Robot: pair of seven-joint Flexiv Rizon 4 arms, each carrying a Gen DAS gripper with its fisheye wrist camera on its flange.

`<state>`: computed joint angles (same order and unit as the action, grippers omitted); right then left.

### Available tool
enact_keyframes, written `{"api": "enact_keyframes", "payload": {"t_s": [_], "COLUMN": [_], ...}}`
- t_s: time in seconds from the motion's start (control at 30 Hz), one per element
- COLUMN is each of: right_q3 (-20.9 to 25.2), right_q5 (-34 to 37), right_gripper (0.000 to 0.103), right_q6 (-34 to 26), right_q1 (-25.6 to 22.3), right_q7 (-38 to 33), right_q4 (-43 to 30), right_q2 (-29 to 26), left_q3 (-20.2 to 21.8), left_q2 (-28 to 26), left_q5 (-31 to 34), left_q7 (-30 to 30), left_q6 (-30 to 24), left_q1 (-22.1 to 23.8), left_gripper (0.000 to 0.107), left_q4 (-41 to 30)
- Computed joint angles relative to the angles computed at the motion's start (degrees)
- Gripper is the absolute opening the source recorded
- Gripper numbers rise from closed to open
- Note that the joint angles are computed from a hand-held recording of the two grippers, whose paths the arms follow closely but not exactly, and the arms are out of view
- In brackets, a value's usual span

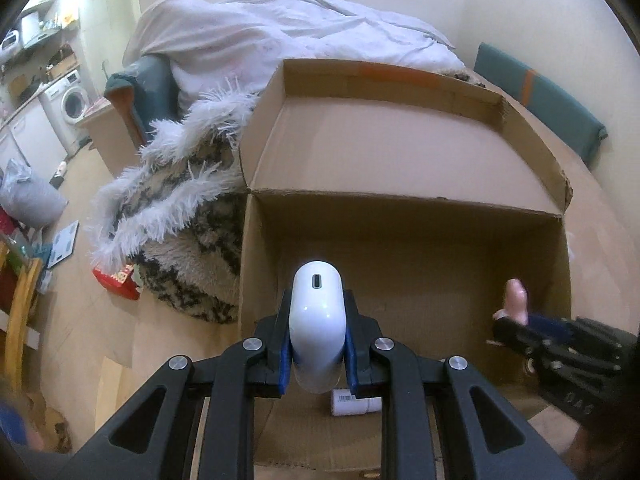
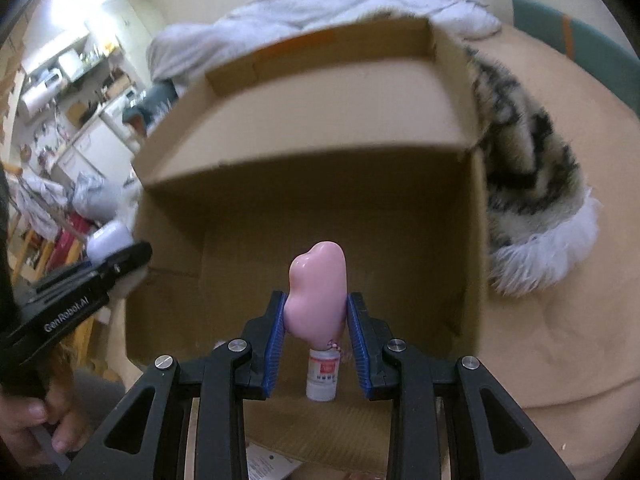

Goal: Organize rigid objects
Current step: 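Carry the earbud case and pink item into the box and release both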

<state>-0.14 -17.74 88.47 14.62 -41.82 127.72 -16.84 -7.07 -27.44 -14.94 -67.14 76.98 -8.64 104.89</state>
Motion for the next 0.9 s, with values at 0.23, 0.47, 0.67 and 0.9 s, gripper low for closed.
{"api": "enact_keyframes", "payload": {"t_s": [0.23,0.47,0.67,0.9], "right_q3": [6.3,7.6,8.1,8.7], "right_q5": [5.1,9.1,11.6,13.5], "right_gripper": [0.032,0.032,0.032,0.032], "right_q6": [-4.5,-11.0,-12.6,-13.9], "right_q1": [-3.8,-4.7,-5.1,-5.2], "right_q7": [-5.5,-7.1,-8.2,-10.0], "right_q4": [-3.9,-6.5,-7.9,-9.1], "right_q2": [-2.4,-4.2,-5.0,-5.8], "left_q3": [1.0,4.1,4.2,4.2], "left_q2": [-1.0,-2.7,-3.0,-3.1], "left_q5": [0.7,5.2,6.1,7.4], "left_q7": [0.2,-2.9,-4.4,-4.5], "left_q6": [-0.3,-3.5,-6.4,-4.7], "left_q1": [-1.1,-3.1,-2.7,-2.8], "left_gripper": [0.019,0.019,0.019,0.018], "left_q4": [-0.1,-2.2,-3.1,-2.7]}}
